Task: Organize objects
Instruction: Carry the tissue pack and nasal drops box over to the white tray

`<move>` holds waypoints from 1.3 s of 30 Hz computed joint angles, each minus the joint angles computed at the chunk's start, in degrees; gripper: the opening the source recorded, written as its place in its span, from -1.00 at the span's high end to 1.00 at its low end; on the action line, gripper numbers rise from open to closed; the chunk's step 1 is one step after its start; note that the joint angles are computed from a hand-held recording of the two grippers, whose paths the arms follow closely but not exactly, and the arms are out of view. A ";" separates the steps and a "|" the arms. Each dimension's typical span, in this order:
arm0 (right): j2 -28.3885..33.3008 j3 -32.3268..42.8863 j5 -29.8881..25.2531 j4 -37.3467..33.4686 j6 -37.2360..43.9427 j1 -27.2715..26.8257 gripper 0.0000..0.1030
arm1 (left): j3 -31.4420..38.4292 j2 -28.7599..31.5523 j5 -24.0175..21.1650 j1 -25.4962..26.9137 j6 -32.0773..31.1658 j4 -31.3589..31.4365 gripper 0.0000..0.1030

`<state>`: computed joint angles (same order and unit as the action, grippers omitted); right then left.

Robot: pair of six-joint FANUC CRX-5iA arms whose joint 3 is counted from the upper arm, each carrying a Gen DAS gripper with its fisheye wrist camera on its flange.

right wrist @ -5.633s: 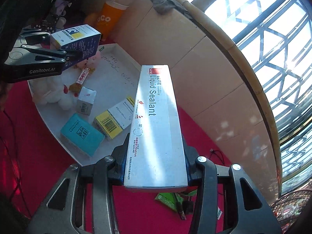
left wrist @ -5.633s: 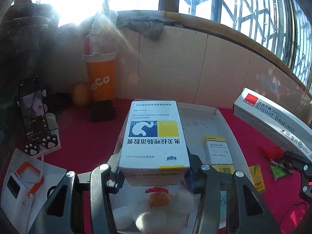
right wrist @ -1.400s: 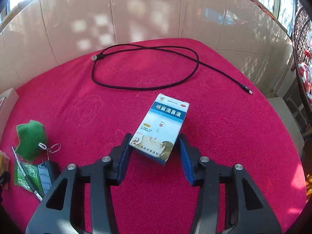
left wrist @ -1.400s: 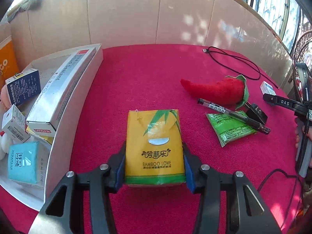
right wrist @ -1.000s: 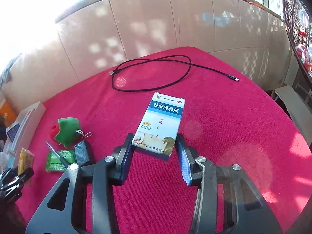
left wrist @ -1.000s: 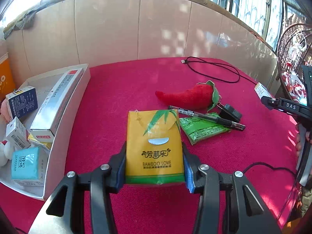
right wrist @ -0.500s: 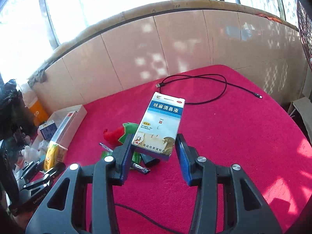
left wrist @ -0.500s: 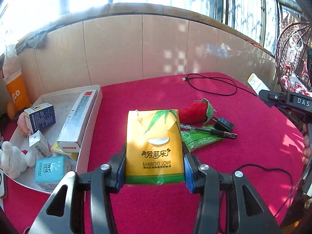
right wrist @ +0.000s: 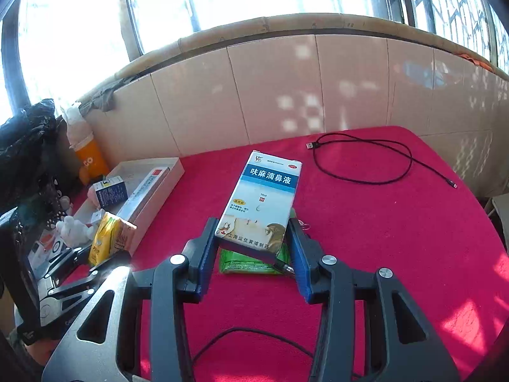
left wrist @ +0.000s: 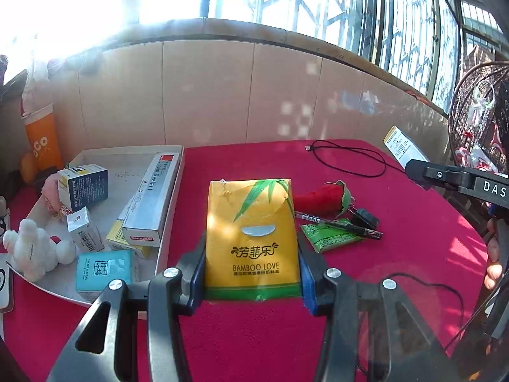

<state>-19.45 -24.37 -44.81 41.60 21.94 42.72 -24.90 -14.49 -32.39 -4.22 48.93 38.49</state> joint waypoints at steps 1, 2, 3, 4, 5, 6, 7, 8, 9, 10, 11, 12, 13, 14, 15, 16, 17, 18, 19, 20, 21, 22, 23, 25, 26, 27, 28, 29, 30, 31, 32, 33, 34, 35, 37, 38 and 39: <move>0.35 0.39 -0.18 -0.09 0.41 0.33 0.18 | -0.28 -0.17 0.01 0.30 -0.40 0.63 0.07; 0.70 0.80 -0.33 -0.17 0.81 0.65 0.18 | -0.52 -0.33 0.03 0.57 -0.71 1.15 0.07; 1.04 1.15 -0.48 -0.23 1.12 0.96 0.18 | -0.74 -0.52 0.04 0.85 -0.96 1.59 0.07; 1.42 1.55 -0.59 -0.34 1.51 1.31 0.18 | -0.94 -0.67 0.03 1.16 -1.24 2.04 0.07; 1.77 1.93 -0.68 -0.50 1.97 1.60 0.18 | -1.10 -0.79 0.03 1.44 -1.40 2.36 0.07; 2.20 2.38 -0.85 -0.65 2.38 1.91 0.18 | -1.25 -0.89 0.01 1.71 -1.55 2.66 0.07; 2.60 2.82 -0.92 -0.98 2.91 2.14 0.18 | -1.39 -0.99 -0.06 2.01 -1.73 3.03 0.07; 3.10 3.46 -1.05 -1.50 3.56 2.39 0.18 | -1.56 -1.08 -0.10 2.31 -1.97 3.47 0.07; 3.61 4.11 -1.14 -2.08 4.28 2.61 0.18 | -1.69 -1.16 -0.11 2.56 -2.14 3.79 0.07; 4.09 4.66 -1.28 -2.48 4.91 2.90 0.18 | -1.81 -1.22 -0.13 2.85 -2.33 4.16 0.07; 4.58 5.18 -1.53 -2.70 5.55 3.26 0.18 | -1.96 -1.31 -0.15 3.15 -2.48 4.50 0.07; 5.11 5.71 -1.80 -2.77 6.09 3.64 0.18 | -2.12 -1.41 -0.14 3.42 -2.66 4.84 0.07; 5.62 6.23 -1.94 -2.92 6.65 3.98 0.18 | -2.30 -1.54 -0.13 3.75 -2.89 5.22 0.07; 6.16 6.77 -2.03 -3.09 7.28 4.31 0.18 | -2.47 -1.70 -0.13 4.06 -3.04 5.52 0.07; 6.70 7.31 -2.18 -3.15 7.79 4.65 0.18 | -2.57 -1.78 -0.12 4.36 -3.09 5.75 0.07; 7.25 7.86 -2.27 -3.24 8.30 4.94 0.18 | -2.71 -1.87 -0.15 4.74 -3.24 6.14 0.07; 7.84 8.47 -2.36 -3.44 8.87 5.23 0.18 | -2.77 -1.95 -0.24 5.12 -3.26 6.37 0.07; 8.41 9.07 -2.41 -3.70 9.43 5.45 0.18 | -2.81 -2.00 -0.30 5.49 -3.31 6.62 0.07; 9.02 9.69 -2.48 -3.89 9.90 5.70 0.18 | -2.86 -1.97 -0.38 5.96 -3.55 7.11 0.07; 9.77 10.46 -2.55 -4.17 10.54 5.85 0.18 | -2.92 -1.99 -0.43 6.39 -3.75 7.56 0.07; 10.34 11.00 -2.53 -4.36 11.01 6.01 0.18 | -3.02 -2.05 -0.41 6.81 -3.99 7.99 0.07; 11.01 11.65 -2.51 -4.61 11.55 6.19 0.18 | -3.07 -2.11 -0.34 7.20 -4.03 8.23 0.07; 11.65 12.29 -2.47 -4.92 12.15 6.38 0.18 | -3.09 -2.15 -0.30 7.63 -4.04 8.42 0.06; 12.91 13.62 -2.45 -5.73 13.57 6.70 0.18 | -3.09 -2.19 -0.28 8.62 -3.95 8.86 0.07; 13.65 14.39 -2.47 -6.12 14.25 6.91 0.18 | -3.05 -2.15 -0.29 9.12 -3.96 9.11 0.07; 14.29 15.08 -2.48 -6.54 14.91 7.06 0.18 | -3.04 -2.09 -0.27 9.64 -4.00 9.38 0.06; 15.04 15.92 -2.50 -7.05 15.65 7.21 0.18 | -3.04 -2.05 -0.22 10.09 -3.99 9.56 0.06; 15.74 16.72 -2.50 -7.54 16.39 7.34 0.18 | -3.05 -2.02 -0.19 10.57 -4.10 9.75 0.06; 16.47 17.47 -2.48 -7.81 16.97 7.49 0.18 | -3.05 -2.01 -0.15 11.04 -4.20 9.82 0.06; 17.16 18.21 -2.49 -8.02 17.50 7.63 0.18 | -2.88 -1.87 -0.24 11.51 -4.33 9.75 0.06; 17.89 19.04 -2.49 -8.33 18.10 7.80 0.18 | -2.69 -1.74 -0.32 11.94 -4.37 9.61 0.06; 18.63 19.96 -2.46 -8.83 18.85 7.91 0.18 | -2.56 -1.63 -0.25 12.44 -4.43 9.59 0.06; 19.43 21.00 -2.48 -9.43 19.74 7.99 0.18 | -2.27 -1.41 -0.15 12.97 -4.35 9.40 0.06; 20.37 22.22 -2.62 -10.01 20.69 8.08 0.18 | -1.94 -1.27 -0.10 13.47 -4.00 9.10 0.06; 22.15 24.51 -2.89 -10.99 22.38 8.28 0.18 | -1.42 -1.00 -0.02 14.47 -3.96 9.14 0.06; 23.05 25.74 -3.10 -11.64 23.35 8.34 0.18 | -1.15 -0.88 0.04 14.96 -4.00 9.02 0.06; 23.79 26.73 -3.28 -12.21 24.08 8.43 0.18 | -0.87 -0.71 0.20 15.53 -4.13 8.84 0.06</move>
<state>4.34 2.37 -48.09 29.39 46.02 51.15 -25.77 -15.20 -32.19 11.31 44.79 47.33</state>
